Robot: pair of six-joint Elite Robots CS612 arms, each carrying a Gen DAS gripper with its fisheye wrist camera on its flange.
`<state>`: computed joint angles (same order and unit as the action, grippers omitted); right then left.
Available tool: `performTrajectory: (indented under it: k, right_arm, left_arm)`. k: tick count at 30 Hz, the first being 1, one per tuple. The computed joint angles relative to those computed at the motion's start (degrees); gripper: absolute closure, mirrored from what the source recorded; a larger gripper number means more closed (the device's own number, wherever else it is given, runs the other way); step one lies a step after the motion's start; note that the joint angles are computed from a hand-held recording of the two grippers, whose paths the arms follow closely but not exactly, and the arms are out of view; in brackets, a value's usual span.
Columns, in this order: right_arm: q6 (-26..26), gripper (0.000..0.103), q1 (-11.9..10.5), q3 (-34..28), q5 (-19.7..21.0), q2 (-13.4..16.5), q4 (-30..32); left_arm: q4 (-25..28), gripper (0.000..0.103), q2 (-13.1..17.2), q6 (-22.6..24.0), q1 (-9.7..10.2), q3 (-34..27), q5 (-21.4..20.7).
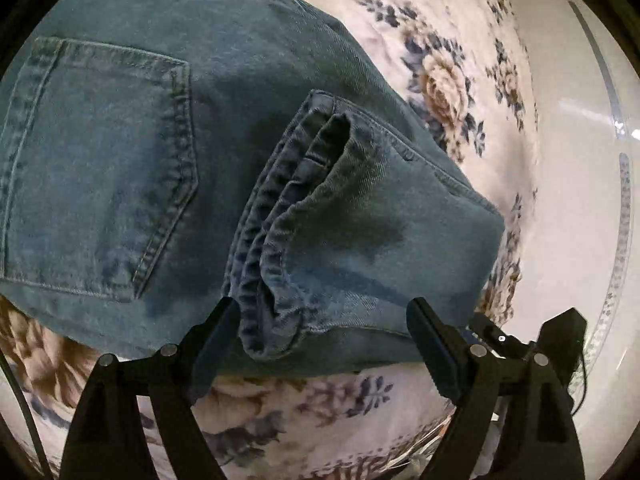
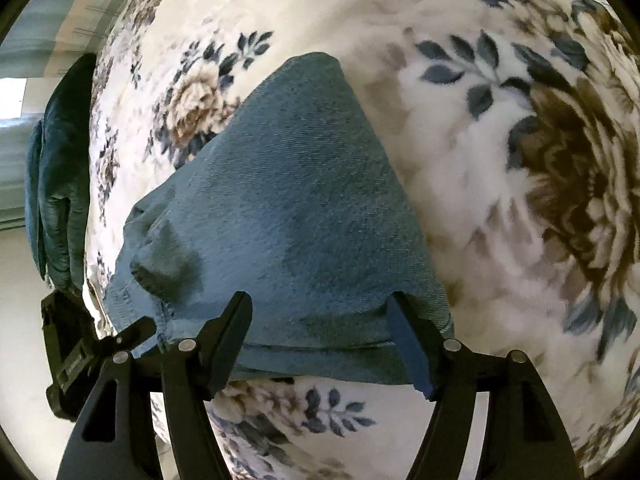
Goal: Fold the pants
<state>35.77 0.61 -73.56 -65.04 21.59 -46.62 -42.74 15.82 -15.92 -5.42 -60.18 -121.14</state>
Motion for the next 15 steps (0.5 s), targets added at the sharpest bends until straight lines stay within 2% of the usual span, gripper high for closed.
performTrajectory:
  k: [3, 10, 12, 14, 15]
  right_arm:
    - [0.54, 0.030, -0.13, 0.02, 0.46, 0.12, 0.15]
    - [1.57, 0.030, -0.17, 0.39, 0.98, -0.24, 0.42]
    - [2.03, 0.030, -0.35, 0.20, 1.45, -0.25, 0.45]
    - [1.70, 0.030, -0.55, 0.11, 1.41, -0.41, 0.75]
    - [1.61, 0.030, -0.61, -0.06, 1.12, -0.48, 0.97]
  left_arm:
    - [-0.31, 0.018, 0.05, -0.86, 0.47, -1.25, -1.35]
    - [0.16, 0.018, 1.40, 0.90, 0.20, -0.48, -6.71]
    - [-0.16, 0.023, 1.66, 1.68, -0.08, -0.72, -6.28]
    - [-0.61, 0.071, 1.53, 4.46, -0.46, -1.09, -5.40]
    - [-0.43, 0.074, 1.27, 5.89, -0.83, -1.30, -3.17]
